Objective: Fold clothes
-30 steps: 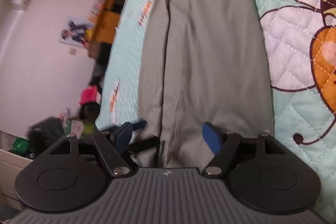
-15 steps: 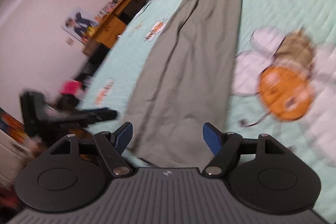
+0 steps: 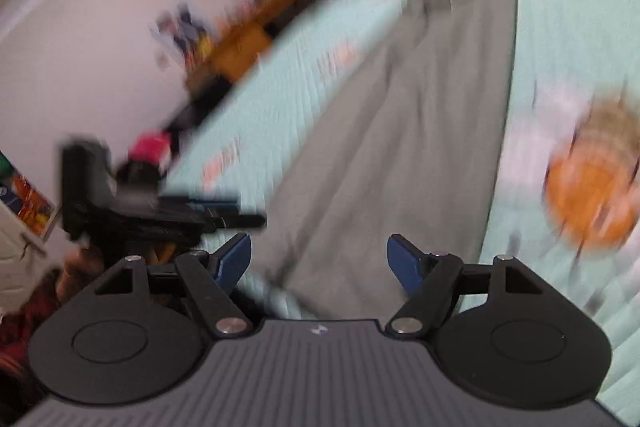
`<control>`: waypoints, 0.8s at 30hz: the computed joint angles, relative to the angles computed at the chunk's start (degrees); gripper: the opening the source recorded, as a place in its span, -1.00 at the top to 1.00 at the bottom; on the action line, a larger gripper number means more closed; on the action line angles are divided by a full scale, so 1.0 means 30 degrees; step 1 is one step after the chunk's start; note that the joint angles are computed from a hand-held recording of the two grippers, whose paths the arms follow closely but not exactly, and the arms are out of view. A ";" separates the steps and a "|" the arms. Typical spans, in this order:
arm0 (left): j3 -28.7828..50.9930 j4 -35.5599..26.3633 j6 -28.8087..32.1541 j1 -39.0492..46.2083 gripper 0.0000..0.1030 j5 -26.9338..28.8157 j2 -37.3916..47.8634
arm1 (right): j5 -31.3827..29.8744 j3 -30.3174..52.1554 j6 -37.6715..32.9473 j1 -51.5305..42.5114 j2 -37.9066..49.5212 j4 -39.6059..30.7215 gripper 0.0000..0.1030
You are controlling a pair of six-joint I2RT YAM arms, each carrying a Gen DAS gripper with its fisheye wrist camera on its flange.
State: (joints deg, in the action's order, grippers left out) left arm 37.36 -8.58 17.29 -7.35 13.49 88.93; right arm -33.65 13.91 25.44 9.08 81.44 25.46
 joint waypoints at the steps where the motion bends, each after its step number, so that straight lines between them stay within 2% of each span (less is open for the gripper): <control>1: 0.0063 0.0257 -0.0143 -0.0367 -0.80 -0.0421 0.0707 | -0.0207 -0.0624 0.0414 -0.0192 0.0810 0.1956 -0.50; 2: 0.0071 0.0448 -0.0227 -0.0584 -0.90 -0.0565 0.1115 | -0.0627 -0.1064 0.0872 -0.0465 0.1092 0.3182 -0.52; 4: 0.0132 0.0130 -0.0081 -0.0523 -0.91 -0.0133 0.0959 | -0.0712 -0.0822 0.0431 -0.0614 0.0270 0.1761 -0.52; 6: 0.0258 -0.0149 -0.0185 -0.0470 -0.83 -0.0155 0.0783 | -0.0561 -0.0636 -0.0136 -0.0609 -0.0472 0.0526 -0.52; 8: 0.0432 -0.0609 -0.0457 -0.0167 -0.76 0.0295 0.0314 | -0.0121 -0.0688 -0.0422 -0.0308 -0.0758 0.0325 -0.52; 12: 0.0423 -0.1340 -0.0756 0.0452 -0.77 0.1483 -0.1695 | 0.0795 -0.0585 -0.0342 0.0521 -0.1142 0.0065 -0.52; 15: 0.0477 -0.1483 -0.1108 0.0899 -0.82 0.1058 -0.2568 | 0.1420 -0.1007 -0.0395 0.0781 -0.3055 -0.0561 -0.52; 21: 0.0924 -0.1339 -0.2163 0.2012 -0.83 0.0187 -0.1083 | 0.2988 -0.1350 -0.2110 0.0539 -0.6343 -0.2730 -0.57; 24: 0.1163 -0.1375 -0.2251 0.2451 -0.82 0.0114 -0.0392 | 0.2244 -0.1478 -0.2173 -0.0577 -0.6314 -0.2946 -0.57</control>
State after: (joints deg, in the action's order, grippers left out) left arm 40.85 -12.70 10.54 0.01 13.83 87.76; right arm -26.92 9.47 18.92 7.35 62.50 16.62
